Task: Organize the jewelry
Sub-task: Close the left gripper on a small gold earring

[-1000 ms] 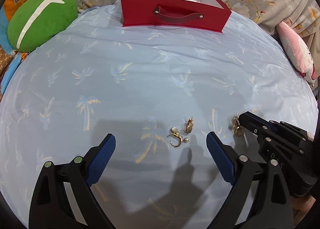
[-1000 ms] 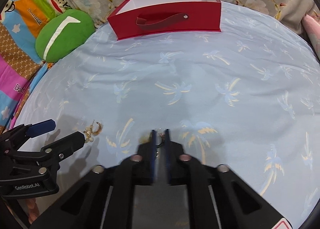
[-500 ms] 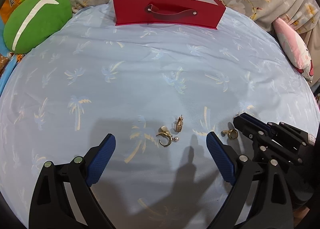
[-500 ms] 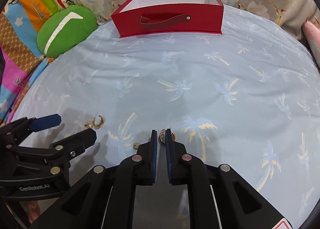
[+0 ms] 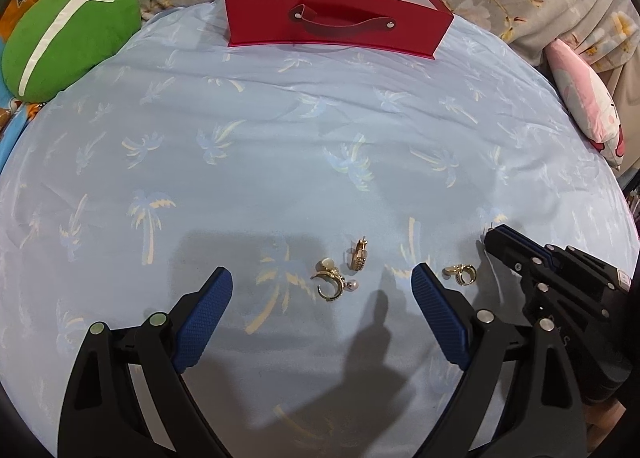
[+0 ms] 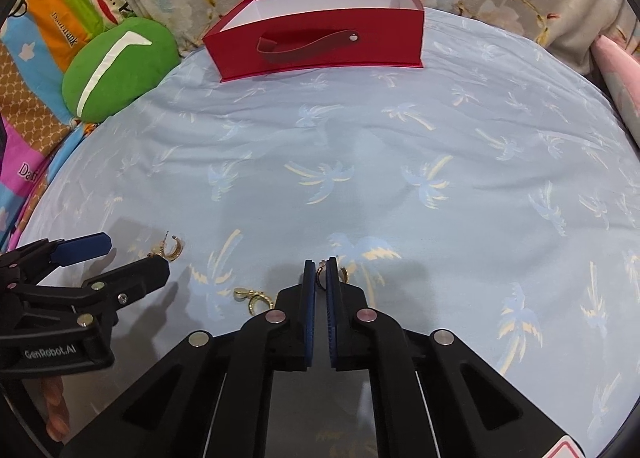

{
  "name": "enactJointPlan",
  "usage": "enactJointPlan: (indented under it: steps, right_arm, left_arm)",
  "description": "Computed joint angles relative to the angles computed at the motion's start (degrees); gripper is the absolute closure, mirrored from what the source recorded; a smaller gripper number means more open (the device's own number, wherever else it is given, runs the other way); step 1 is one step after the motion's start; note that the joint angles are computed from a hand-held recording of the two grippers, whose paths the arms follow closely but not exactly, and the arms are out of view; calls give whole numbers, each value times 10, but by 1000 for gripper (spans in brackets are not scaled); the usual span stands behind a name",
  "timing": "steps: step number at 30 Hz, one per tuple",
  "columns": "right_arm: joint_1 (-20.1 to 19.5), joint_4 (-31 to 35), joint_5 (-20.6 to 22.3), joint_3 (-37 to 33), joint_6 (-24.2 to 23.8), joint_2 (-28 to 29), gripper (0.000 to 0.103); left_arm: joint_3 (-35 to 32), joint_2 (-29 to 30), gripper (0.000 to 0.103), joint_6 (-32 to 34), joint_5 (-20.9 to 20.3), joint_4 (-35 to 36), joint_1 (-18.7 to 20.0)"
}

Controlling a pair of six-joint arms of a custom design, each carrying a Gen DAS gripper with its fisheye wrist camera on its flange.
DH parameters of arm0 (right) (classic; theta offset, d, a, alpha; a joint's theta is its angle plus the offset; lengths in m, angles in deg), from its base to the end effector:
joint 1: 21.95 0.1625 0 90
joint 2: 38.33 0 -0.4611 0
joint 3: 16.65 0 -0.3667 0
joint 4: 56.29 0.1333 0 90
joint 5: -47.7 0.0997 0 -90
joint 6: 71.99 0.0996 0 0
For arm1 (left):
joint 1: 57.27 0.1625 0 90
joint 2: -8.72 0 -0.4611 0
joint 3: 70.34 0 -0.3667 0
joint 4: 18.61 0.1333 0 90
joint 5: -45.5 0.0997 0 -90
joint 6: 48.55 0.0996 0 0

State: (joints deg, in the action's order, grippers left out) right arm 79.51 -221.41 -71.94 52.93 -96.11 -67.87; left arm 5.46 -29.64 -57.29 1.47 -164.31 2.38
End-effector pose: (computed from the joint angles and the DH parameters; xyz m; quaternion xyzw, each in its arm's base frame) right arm 0.2439 -0.7803 0.1404 0.2082 -0.9013 0.2627 0.2745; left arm -0.2118 -0.7672 0.1912 0.1095 0.9044 -0.2666 0.3145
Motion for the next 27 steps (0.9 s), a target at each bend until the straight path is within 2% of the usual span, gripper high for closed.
enactJointPlan:
  steps: [6,8,16,21,23,25,26,27]
  right_arm:
    - [-2,-5,10,10,11,-12,101]
    - [-2,-5,13,12,12,-15,101]
    - [-4,2,25,16,20,-24,101]
    - [-6,6,31,17,22,-26,101]
    - [-6,7,32,17,23,-27,101]
    - [-6,8,33,17,24,-26,101]
    - [-6,8,33,17,24,-26,101]
    - [-6,9,33,17,24,-26,101]
  left_arm:
    - [-18,10,21,8,-11,2,1]
    - [-26,14,30,9,-16,9,2]
    - [-42,22,54,5,-31,27,4]
    - [-45,24,61,2,-34,32,5]
    - [-47,25,71,1,-37,36,5]
    - [-48,26,75,1,-40,38,6]
    - [-49,26,82,0,-39,39,5]
    - [-48,26,84,-1,-40,39,5]
